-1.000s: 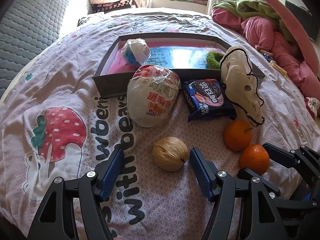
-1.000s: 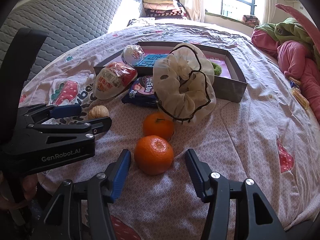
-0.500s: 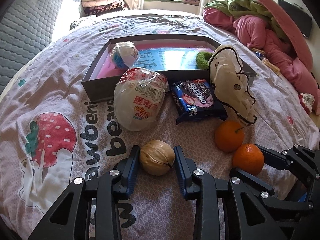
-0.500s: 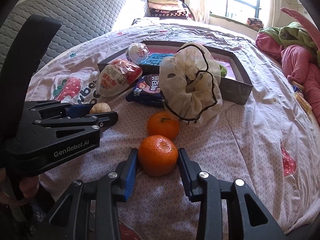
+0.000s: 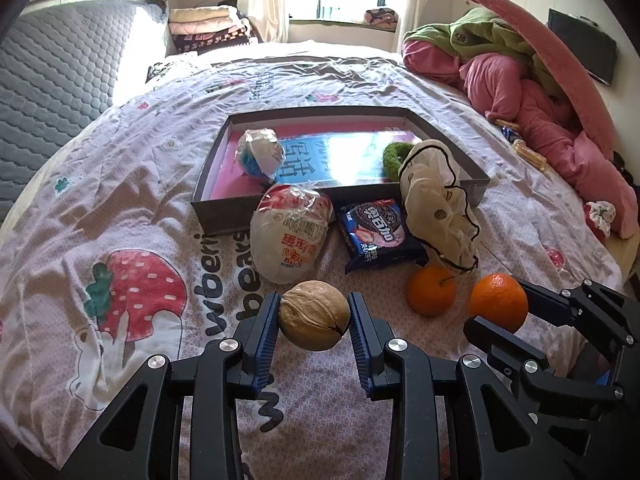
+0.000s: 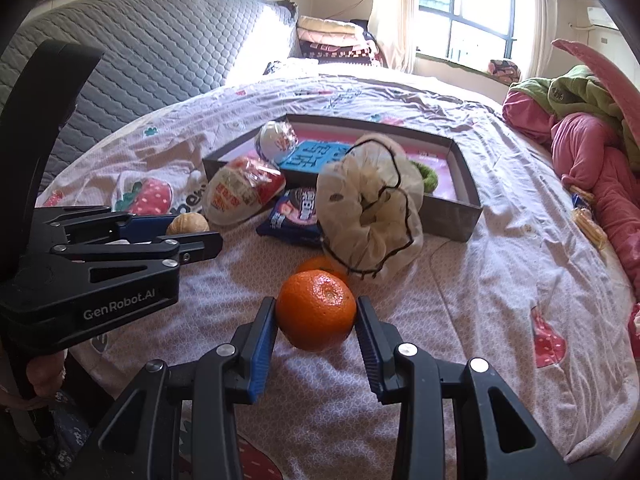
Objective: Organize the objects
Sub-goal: 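Grasp the walnut with the left tool while the right tool grasps a tangerine, then carry the walnut with the left tool while the right tool carries the tangerine into the box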
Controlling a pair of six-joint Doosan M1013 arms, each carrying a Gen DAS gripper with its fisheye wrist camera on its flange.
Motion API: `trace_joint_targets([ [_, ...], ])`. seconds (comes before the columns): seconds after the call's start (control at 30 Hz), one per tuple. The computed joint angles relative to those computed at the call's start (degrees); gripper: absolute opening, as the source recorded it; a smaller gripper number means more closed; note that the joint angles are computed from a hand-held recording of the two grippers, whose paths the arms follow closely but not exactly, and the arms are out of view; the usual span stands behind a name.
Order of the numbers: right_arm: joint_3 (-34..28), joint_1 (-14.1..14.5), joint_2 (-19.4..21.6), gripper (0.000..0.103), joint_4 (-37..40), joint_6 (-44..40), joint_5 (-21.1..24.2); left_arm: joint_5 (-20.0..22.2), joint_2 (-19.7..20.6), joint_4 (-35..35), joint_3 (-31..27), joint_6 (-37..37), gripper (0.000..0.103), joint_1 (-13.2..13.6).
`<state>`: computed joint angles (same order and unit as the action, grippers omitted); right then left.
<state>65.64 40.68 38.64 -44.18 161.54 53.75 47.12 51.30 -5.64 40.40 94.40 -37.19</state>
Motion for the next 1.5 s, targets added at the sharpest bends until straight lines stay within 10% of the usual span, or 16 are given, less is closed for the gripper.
trace_joint_targets([
  [0.63, -0.4, -0.2, -1.6, 0.039, -8.8, 3.9, 0.4, -2.7, -0.3, 1.1, -2.5, -2.2, 0.035, 0.1],
  [1.5, -1.9, -2.6, -1.1, 0.039, -9.8, 2.4, -0.6, 5.0, 8.0, 2.3, -18.2, -4.1, 0.035, 0.0],
])
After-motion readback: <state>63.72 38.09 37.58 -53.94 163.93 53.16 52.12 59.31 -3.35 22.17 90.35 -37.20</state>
